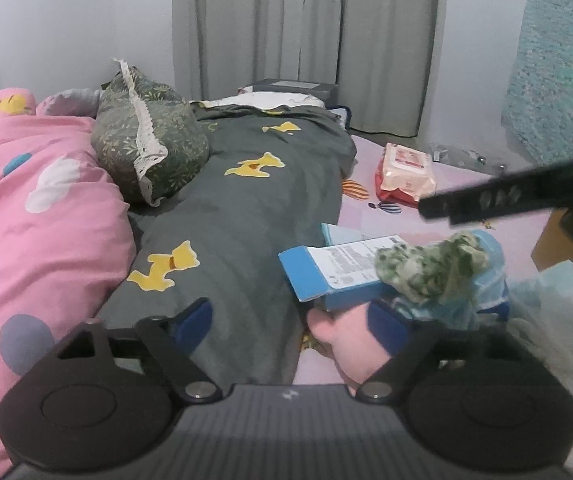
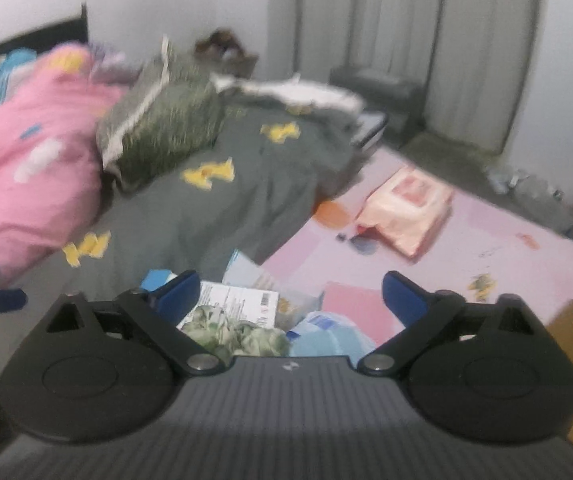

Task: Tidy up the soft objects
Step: 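Move the right gripper into the pile toward the blue-and-white medicine box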

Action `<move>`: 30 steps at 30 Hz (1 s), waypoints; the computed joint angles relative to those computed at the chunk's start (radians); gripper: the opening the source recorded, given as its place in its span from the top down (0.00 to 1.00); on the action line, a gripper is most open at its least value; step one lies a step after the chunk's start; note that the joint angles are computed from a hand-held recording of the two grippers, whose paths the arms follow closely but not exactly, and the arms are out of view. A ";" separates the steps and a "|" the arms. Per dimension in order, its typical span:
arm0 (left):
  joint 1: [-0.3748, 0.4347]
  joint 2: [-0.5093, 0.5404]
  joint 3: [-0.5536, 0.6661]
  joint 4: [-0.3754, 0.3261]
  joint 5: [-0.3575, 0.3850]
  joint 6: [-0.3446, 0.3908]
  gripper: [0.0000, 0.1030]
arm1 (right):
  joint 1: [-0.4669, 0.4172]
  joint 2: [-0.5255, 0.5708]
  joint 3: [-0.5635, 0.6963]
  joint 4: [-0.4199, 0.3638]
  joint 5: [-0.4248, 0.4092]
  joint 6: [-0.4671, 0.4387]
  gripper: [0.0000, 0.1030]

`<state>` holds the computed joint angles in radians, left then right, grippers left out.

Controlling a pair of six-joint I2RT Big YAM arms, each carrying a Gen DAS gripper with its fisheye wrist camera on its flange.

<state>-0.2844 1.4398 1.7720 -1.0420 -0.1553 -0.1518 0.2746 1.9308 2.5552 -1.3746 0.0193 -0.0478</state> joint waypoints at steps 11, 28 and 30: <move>0.016 0.053 0.069 -0.002 0.053 0.035 0.35 | -0.001 -0.276 -0.452 0.077 0.051 -0.195 0.19; -0.078 0.107 0.116 -0.040 0.149 0.072 0.44 | -0.194 -0.182 -0.190 -0.122 -0.253 0.192 0.02; -0.095 0.111 0.115 -0.043 0.158 0.100 0.45 | -0.211 -0.167 -0.171 -0.124 -0.291 0.233 0.02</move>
<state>-0.3795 1.5508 1.8866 -1.0855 0.0027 -0.0520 0.0637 1.7640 2.3839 -1.4987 -0.2721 0.1852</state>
